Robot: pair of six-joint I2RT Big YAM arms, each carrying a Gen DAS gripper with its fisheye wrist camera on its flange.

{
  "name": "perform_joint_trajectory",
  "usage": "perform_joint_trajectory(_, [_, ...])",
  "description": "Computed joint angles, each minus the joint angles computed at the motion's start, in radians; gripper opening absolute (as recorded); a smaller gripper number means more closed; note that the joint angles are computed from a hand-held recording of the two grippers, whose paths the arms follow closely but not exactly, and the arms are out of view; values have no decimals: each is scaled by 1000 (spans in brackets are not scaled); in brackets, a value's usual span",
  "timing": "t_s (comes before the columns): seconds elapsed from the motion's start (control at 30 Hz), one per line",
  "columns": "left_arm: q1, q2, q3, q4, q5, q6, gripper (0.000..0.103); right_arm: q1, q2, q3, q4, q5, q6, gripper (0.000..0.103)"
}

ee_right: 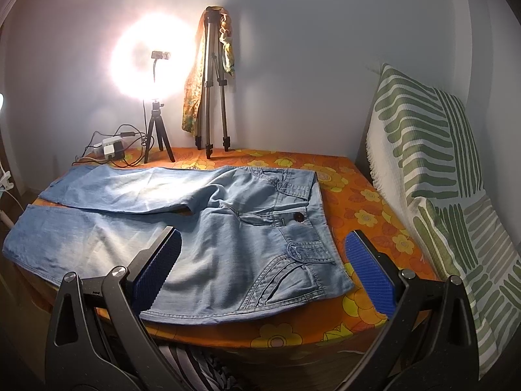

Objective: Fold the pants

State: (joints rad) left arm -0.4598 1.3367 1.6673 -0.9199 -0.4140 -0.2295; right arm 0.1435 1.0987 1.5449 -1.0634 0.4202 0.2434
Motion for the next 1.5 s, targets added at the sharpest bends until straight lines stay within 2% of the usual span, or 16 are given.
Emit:
perform_joint_trajectory(0.67, [-9, -33, -26, 17, -15, 19, 103, 9, -21, -6, 6, 4, -23, 102])
perform_joint_trajectory(0.87, [-5, -53, -52, 28, -28, 25, 103, 15, -42, -29, 24, -16, -25, 102])
perform_joint_trajectory(1.03, [32, -72, -71, 13, 7, -9, 101, -5, -54, -41, 39, -78, -45, 102])
perform_joint_trajectory(1.17, [62, -90, -91, 15, 28, -21, 94, -9, -64, -56, 56, -108, -62, 102])
perform_joint_trajectory(1.23, [79, -94, -97, 11, 39, -26, 91, -25, -72, -64, 65, -152, -55, 102])
perform_joint_trajectory(1.33, [107, -98, -100, -7, 54, -22, 88, -51, -89, -87, 98, -208, -51, 102])
perform_joint_trajectory(1.5, [157, -83, -71, -41, 102, -6, 87, -77, -76, -70, 87, -260, -81, 102])
